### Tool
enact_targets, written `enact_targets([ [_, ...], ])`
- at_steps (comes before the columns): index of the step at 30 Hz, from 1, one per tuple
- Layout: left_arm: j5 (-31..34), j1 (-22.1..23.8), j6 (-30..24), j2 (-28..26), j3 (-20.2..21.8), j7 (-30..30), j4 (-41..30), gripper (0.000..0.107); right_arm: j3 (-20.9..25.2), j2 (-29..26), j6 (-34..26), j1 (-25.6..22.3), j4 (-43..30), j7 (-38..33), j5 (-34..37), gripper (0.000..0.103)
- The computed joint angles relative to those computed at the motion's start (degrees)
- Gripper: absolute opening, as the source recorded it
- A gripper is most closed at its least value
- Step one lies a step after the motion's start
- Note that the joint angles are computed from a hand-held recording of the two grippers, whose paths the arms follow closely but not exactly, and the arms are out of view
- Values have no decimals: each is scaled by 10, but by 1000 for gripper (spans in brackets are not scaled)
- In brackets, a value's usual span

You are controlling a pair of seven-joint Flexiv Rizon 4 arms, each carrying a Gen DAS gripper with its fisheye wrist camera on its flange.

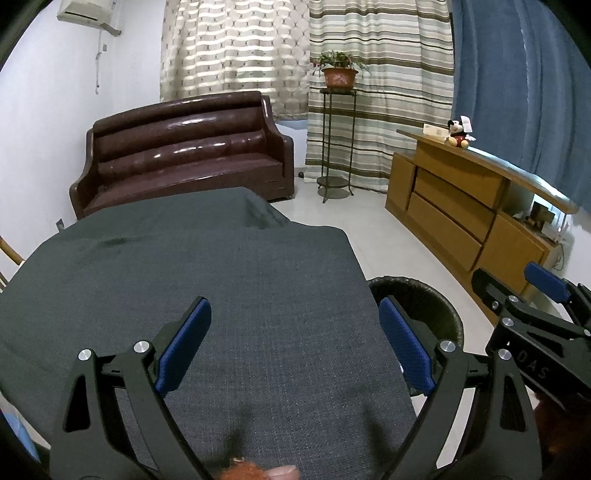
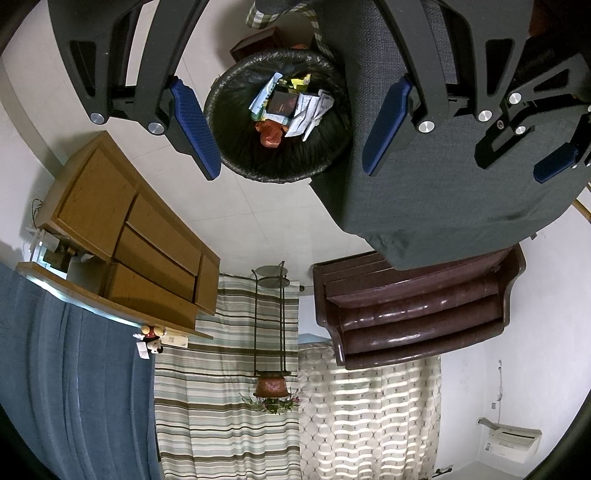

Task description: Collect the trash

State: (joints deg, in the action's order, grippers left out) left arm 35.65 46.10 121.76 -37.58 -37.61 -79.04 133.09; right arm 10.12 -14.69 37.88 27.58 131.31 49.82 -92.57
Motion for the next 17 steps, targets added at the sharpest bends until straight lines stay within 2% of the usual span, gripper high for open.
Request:
enact_targets([
  [3,3,26,-22,-10,-31,0,0,94,0,0,1,0,0,0,0,76],
  [9,-13,23,-11,-11,-28,17,5,94,0,0,1,0,-1,-1,1,76],
  [17,-36,27,-34,-13,-29,25,-5,94,-1,-13,5,3,-1,10,-1,77],
])
